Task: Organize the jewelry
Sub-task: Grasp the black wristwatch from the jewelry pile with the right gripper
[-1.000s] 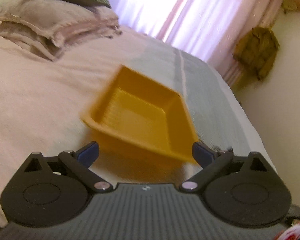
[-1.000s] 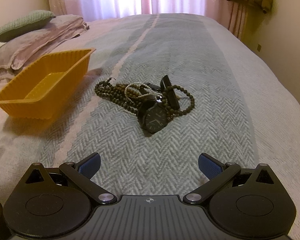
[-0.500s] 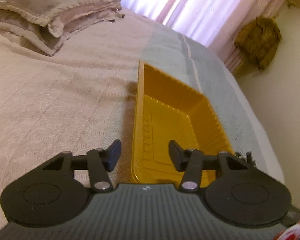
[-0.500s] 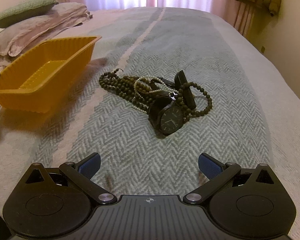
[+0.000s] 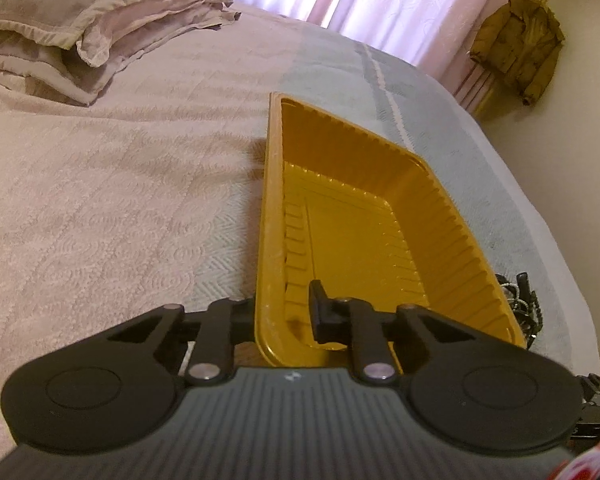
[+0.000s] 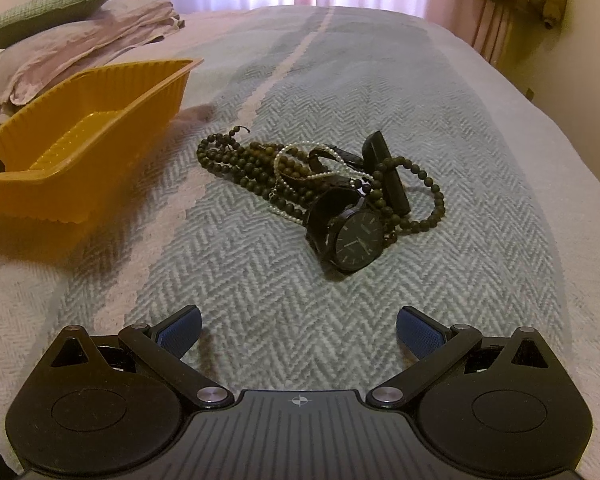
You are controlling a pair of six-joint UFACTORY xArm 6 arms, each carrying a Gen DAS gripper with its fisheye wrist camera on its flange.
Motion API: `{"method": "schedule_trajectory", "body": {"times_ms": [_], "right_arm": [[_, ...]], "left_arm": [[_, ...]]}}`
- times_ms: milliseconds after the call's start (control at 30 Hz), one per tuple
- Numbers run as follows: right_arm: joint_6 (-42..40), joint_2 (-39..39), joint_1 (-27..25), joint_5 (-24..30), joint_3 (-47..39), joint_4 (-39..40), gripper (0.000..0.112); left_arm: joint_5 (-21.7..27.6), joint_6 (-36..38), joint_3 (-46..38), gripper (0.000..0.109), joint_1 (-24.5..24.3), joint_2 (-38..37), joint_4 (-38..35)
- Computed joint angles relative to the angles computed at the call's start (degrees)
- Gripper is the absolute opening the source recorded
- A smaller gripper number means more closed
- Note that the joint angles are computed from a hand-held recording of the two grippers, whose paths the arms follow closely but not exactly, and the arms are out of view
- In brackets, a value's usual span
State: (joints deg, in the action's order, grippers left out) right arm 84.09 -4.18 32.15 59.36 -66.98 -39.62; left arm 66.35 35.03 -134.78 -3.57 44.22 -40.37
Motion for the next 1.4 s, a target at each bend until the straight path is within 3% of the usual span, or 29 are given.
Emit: {"method": "schedule_trajectory", "body": {"times_ms": [200, 500, 700, 800, 1033, 1167, 1233, 1400], "right_arm": [[1.28, -1.27, 0.00, -0.48, 1.45, -0.55, 0.103], [6.85, -6.67, -0.97, -2.82, 7.15, -4.41, 0.103], [10.44, -10.64, -3.54, -5.36, 11.72, -10.55, 0.101], [9.94, -11.50, -5.78, -10.60, 13.96, -13.32, 0.074], [9.01, -9.59, -9.52, -18.28, 15.34, -13.65, 0.054], [9.40, -8.04, -10.57, -19.75, 14.94, -13.86, 0.050], [9.14, -7.59, -10.38, -18.97, 14.56, -13.81, 0.042], [9.45, -7.61, -9.10, -16.72, 14.15, -14.68, 0.042]], "left_arm": [[-4.10, 1.64, 4.80, 0.010, -1.40, -4.04, 3.03], [-19.68, 10.95, 20.42, 0.004, -6.10, -14.60, 7.27], [-23.63, 11.72, 24.29, 0.004, -8.78, -17.60, 11.42], [-26.28, 12.04, 26.53, 0.004, -9.78, -19.00, 13.08], [-31.70, 10.46, 31.50, 0.003, -11.88, -21.91, 17.65], [-33.47, 9.61, 34.00, 0.003, -12.69, -23.22, 18.89], [-35.24, 9.91, 35.57, 0.003, -13.10, -23.86, 19.46], [-35.47, 13.31, 35.28, 0.003, -13.16, -23.46, 18.66]]}}
